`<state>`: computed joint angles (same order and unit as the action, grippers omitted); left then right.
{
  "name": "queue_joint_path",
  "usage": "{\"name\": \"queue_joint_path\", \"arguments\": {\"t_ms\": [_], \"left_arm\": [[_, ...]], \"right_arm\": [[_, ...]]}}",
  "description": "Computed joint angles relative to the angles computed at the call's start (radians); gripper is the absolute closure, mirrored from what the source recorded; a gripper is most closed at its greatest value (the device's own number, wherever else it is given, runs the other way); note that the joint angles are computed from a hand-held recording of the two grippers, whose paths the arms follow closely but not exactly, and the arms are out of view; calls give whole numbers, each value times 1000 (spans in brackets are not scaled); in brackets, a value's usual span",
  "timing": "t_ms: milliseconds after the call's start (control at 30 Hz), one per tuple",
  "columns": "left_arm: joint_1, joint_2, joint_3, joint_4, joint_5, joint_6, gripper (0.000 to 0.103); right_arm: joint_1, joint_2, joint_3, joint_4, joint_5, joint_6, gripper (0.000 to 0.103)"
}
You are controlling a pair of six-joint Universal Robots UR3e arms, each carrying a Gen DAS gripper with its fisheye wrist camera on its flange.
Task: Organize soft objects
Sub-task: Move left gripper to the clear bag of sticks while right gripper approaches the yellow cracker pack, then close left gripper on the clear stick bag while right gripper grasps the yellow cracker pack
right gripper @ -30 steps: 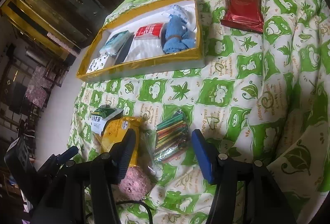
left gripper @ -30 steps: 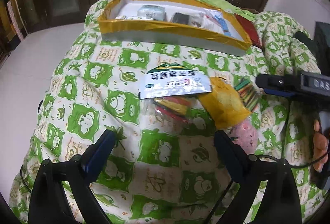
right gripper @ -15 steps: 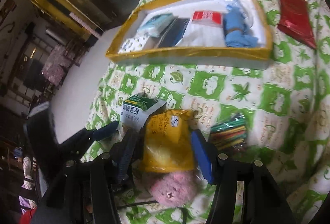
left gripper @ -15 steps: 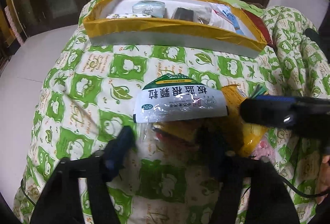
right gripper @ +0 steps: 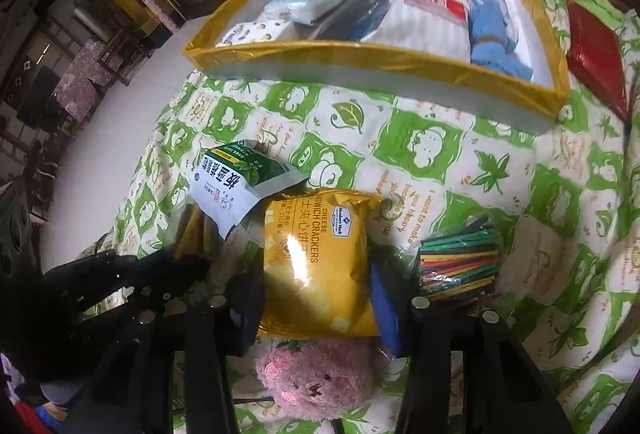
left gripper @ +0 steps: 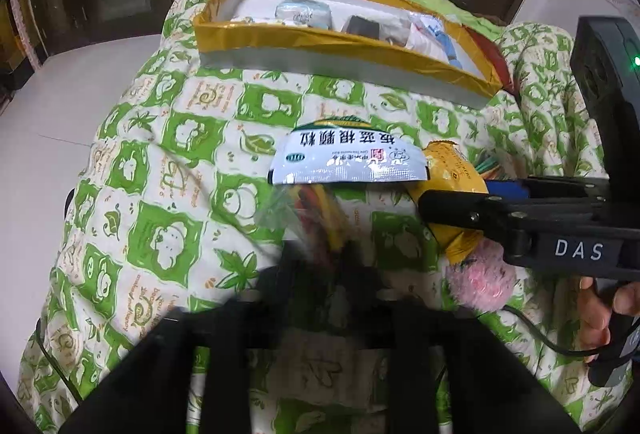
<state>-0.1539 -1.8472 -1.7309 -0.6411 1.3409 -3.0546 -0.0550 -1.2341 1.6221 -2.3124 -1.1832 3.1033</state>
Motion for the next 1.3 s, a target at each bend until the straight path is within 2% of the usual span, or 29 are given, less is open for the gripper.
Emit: {"name": "queue_joint_path", "arguments": {"t_ms": [33, 67, 233, 300, 367, 400, 433, 467, 867, 1033, 1300], "left_arm": [[-1, 4, -9, 22, -1, -10, 39], [-4, 0, -9, 35, -2, -16, 34], [-6, -47, 36, 23, -8, -50, 34], [-21, -79, 66, 25, 19, -67, 39], [-38, -97, 81, 32, 60, -73, 64], [-35, -96, 77, 39, 64, -76, 68], [-27, -91, 70, 40, 55, -77, 81], [-14, -83, 61, 38, 39, -81, 86], [35, 23, -66, 65, -39, -64, 87], [33, 37, -86, 64, -34, -65, 87], [61, 116, -170, 107, -34, -80, 87]], "right_arm": [[-7, -6, 13, -14, 3, 2, 54], [-13, -12, 24, -23, 6, 6, 55], [-41, -30, 56, -30, 30, 10, 55], [-39, -25, 51, -32, 33, 15, 55], [-43, -32, 58, -36, 35, 13, 55], [-44, -34, 59, -37, 35, 12, 55], [-47, -41, 66, -40, 35, 9, 55], [-47, -44, 70, -41, 34, 5, 55], [-128, -194, 236, -145, 60, 3, 55], [-185, -224, 257, -153, 74, 26, 55], [-208, -235, 253, -126, 102, -4, 55]]}}
